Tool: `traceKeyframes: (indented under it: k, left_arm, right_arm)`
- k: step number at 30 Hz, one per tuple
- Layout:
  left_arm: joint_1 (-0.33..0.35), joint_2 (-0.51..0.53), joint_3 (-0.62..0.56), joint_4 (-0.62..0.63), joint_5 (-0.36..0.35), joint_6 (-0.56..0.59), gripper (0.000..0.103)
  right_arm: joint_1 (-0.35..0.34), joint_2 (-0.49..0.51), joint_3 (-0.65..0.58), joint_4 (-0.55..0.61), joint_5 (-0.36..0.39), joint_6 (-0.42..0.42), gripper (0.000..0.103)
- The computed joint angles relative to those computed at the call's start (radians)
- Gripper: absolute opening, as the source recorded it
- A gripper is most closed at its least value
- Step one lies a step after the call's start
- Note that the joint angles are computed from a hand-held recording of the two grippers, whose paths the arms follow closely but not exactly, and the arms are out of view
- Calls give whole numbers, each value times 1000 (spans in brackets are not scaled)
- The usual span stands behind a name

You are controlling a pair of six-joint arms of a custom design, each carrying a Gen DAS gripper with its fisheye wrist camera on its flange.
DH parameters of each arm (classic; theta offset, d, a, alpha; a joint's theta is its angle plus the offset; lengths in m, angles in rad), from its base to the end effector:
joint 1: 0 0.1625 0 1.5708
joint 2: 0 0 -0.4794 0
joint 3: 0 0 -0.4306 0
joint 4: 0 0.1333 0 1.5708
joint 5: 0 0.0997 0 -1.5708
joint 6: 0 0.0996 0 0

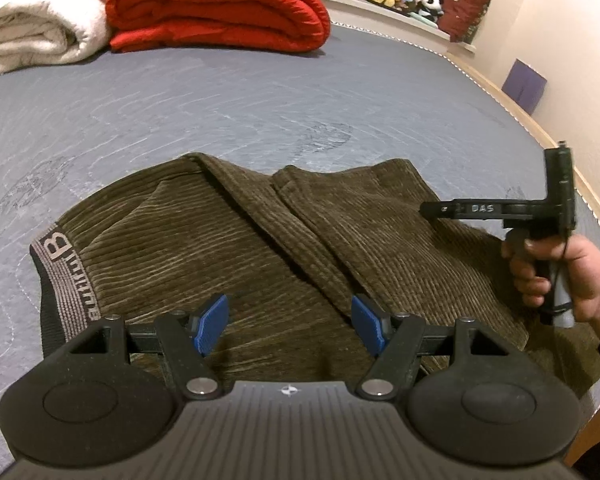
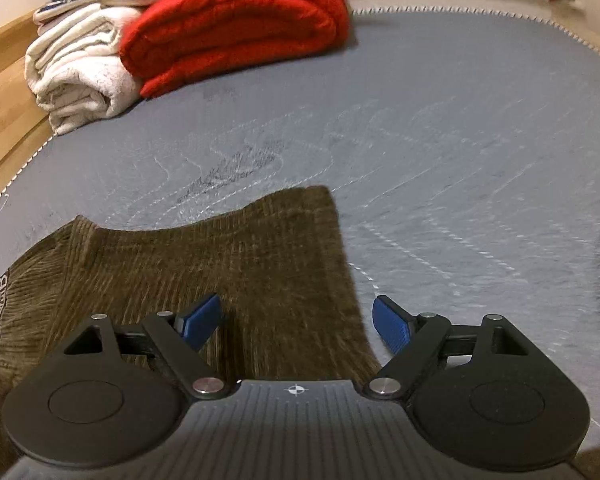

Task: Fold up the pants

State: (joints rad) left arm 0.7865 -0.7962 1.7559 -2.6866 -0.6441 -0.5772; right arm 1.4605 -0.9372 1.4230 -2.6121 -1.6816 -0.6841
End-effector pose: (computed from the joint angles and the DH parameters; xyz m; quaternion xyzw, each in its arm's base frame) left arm -0.3367 -0.6390 0.1089 0.0575 0.8907 -0.3346 0.3024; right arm 0.0333 -0.8101 0.3163 0.2572 -0.9252 0.2319 0.1550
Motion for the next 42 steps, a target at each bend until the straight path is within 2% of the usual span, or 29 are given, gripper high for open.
traceKeyframes:
  k: [2, 6, 8, 13, 17, 18, 19, 20, 21, 22, 25, 27, 29, 35, 39, 42]
  left_arm:
    - [4, -10, 4, 2, -5, -12, 74]
    - [13, -19, 1, 18, -17, -37, 78]
    - [16, -20, -4, 25, -25, -41, 78]
    - [26, -17, -18, 41, -46, -47, 78]
    - [33, -15, -27, 46, -59, -50, 78]
    - [35, -16, -28, 46, -62, -50, 78]
    - [36, -16, -29, 46, -64, -52, 78]
    - [38, -16, -31, 45, -67, -55, 78]
    - [40, -16, -32, 43, -69, -55, 78]
    - [41, -16, -35, 42, -72, -57, 78]
    - [43, -12, -45, 31, -79, -56, 78]
    - [44, -8, -53, 28, -79, -53, 78]
    - [45, -3, -60, 29, -83, -54, 78]
    - [51, 16, -83, 39, -92, -59, 78]
    - [54, 31, -99, 34, -97, -48, 78]
    - [58, 43, -113, 38, -100, -45, 78]
  right_arm:
    - [1, 21, -24, 20, 2, -1, 85]
    - [1, 52, -62, 49, 27, -25, 94]
    - [4, 66, -83, 59, 44, -18, 95]
    - [1, 111, -138, 44, 112, 85, 93]
    - [12, 144, -164, 36, 116, 62, 93]
    - [15, 148, -162, 28, 117, 41, 91]
    - [18, 152, -158, 13, 119, 19, 80]
    - [21, 152, -145, -16, 119, -17, 58]
    - [25, 152, -131, -42, 112, -57, 31]
    - [27, 148, -122, -43, 110, -88, 23]
    - [33, 125, -82, -63, 134, -204, 17]
    - [38, 111, -73, -55, 154, -230, 15]
    - [37, 97, -77, -36, 201, -214, 15]
    - [19, 68, -142, 66, 363, -97, 15]
    - [3, 63, -175, 110, 409, -54, 15]
    - [-1, 57, -183, 143, 419, -69, 15]
